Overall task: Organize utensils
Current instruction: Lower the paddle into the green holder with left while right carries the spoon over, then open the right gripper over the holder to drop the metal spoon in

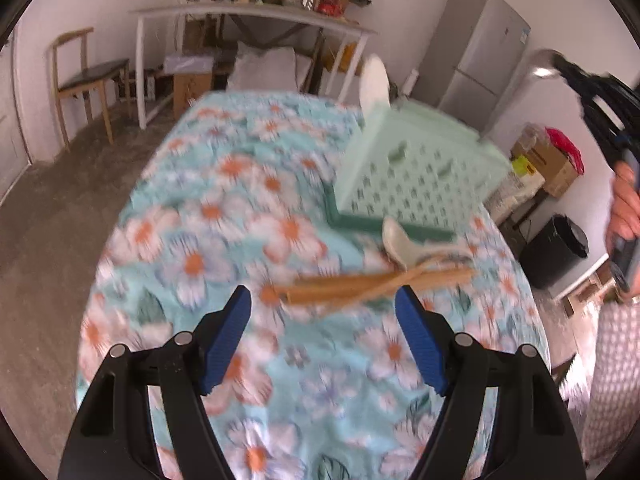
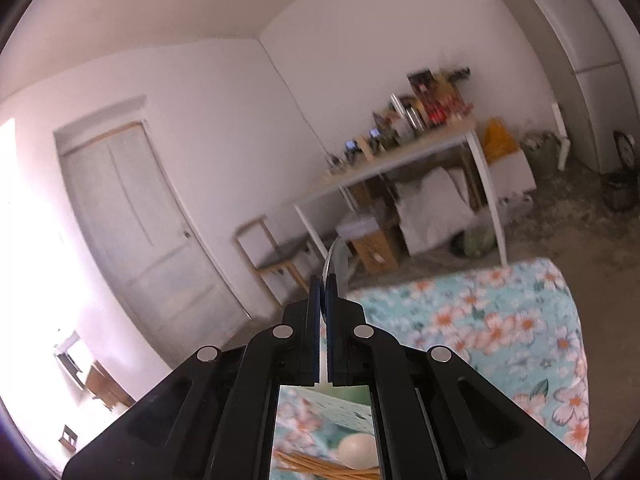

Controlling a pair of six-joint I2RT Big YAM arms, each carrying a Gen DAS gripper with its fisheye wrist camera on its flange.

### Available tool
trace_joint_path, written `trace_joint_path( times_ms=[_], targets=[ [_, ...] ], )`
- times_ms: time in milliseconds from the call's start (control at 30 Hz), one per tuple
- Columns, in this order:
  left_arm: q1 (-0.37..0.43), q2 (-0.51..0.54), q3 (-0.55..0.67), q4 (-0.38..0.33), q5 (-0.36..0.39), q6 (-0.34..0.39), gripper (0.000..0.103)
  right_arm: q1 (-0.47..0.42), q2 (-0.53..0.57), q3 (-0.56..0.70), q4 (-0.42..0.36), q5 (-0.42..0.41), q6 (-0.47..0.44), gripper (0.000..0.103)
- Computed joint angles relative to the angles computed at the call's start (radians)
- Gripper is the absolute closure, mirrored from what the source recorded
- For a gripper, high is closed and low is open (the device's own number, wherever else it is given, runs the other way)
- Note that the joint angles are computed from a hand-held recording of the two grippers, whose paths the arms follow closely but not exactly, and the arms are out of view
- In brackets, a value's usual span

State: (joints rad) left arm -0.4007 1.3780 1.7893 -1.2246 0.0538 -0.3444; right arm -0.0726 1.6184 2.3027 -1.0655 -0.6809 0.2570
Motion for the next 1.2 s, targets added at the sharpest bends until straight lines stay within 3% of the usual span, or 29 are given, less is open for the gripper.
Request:
trace_joint_path(
  times_ms=[200,300,600,800,867,1000,1200],
  targets=[
    [-0.012,-0.020,-0.033,0.004,0.032,0.022,0.030,0.031,0.034,-0.015,-0.097,0.088,-0.088,0.102],
    [-0.010,-0.031,-0.045,0.022,0.041,0.025,0.029,0.045,0.040,-0.012,-0.141,0.121,-0.121,0.097],
    [0.012,-0.056,-0.084,0.068,0.088,-0.021,0.025,0.053,-0.014,-0.054,-0.085,0.185,-0.117,0.070],
    [0.014,-0.072,-0.102,0.111,0.051,-0.062,0.006,0.035,-0.142,-0.208,0.003,0.194,-0.087,0.055],
    [0.013,-0.074,-0.107,0.122,0.023,-0.085,0.006,0.036,-0.191,-0.277,0.013,0.203,-0.094,0.049],
    [0.026,-0.062,-0.101,0.108,0.052,-0.101,0.006,0.050,-0.255,-0.388,-0.006,0.252,-0.102,0.043],
    [0.023,-0.070,-0.112,0.139,0.049,-0.074,0.006,0.132,-0.327,-0.567,-0.074,0.478,-0.143,0.030]
  ],
)
